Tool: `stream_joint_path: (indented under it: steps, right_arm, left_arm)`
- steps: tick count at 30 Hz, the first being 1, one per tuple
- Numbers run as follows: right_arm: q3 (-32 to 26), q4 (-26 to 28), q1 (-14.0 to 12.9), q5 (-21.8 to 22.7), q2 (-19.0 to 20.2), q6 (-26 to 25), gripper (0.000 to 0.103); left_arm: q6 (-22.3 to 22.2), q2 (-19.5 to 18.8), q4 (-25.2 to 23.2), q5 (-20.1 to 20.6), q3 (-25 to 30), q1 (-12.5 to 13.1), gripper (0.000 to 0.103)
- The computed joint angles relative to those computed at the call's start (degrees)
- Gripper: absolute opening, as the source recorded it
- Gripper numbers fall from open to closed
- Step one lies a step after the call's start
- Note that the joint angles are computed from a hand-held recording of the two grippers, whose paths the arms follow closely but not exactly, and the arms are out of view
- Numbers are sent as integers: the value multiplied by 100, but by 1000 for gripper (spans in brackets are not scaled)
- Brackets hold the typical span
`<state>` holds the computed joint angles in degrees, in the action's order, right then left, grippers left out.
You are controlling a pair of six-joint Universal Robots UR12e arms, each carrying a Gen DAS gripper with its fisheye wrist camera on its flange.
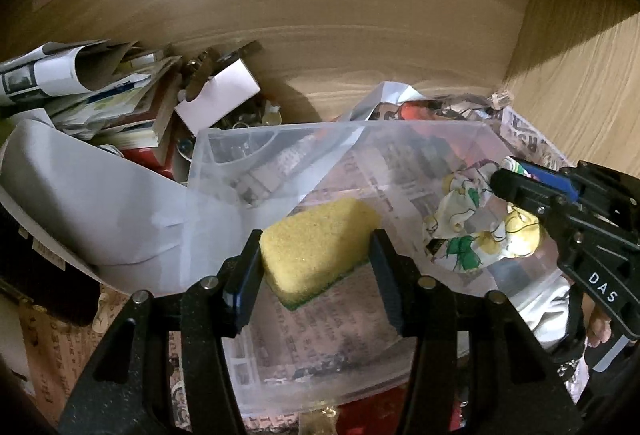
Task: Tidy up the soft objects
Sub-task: 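Carry sponge and floral cloth into the clear box and open both tools, then lift both open tools out of the box toward the remaining cloths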
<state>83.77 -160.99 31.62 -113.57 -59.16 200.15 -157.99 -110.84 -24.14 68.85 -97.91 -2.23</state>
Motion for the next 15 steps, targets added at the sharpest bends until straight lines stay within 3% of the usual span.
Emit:
stream_joint_path:
  steps: [3,8,15]
  right_arm:
    - [-34,150,-20,61,11,32,16]
    - [8,89,-10,-3,-17,108,46]
    - [123,-405,99,-371,-103,4,66]
  left_arm:
    - [47,-11,-29,62,8,-25,54]
    - [56,12,1,38,-13,-15,67]
    - [-2,208,346,-153,-210,78,76]
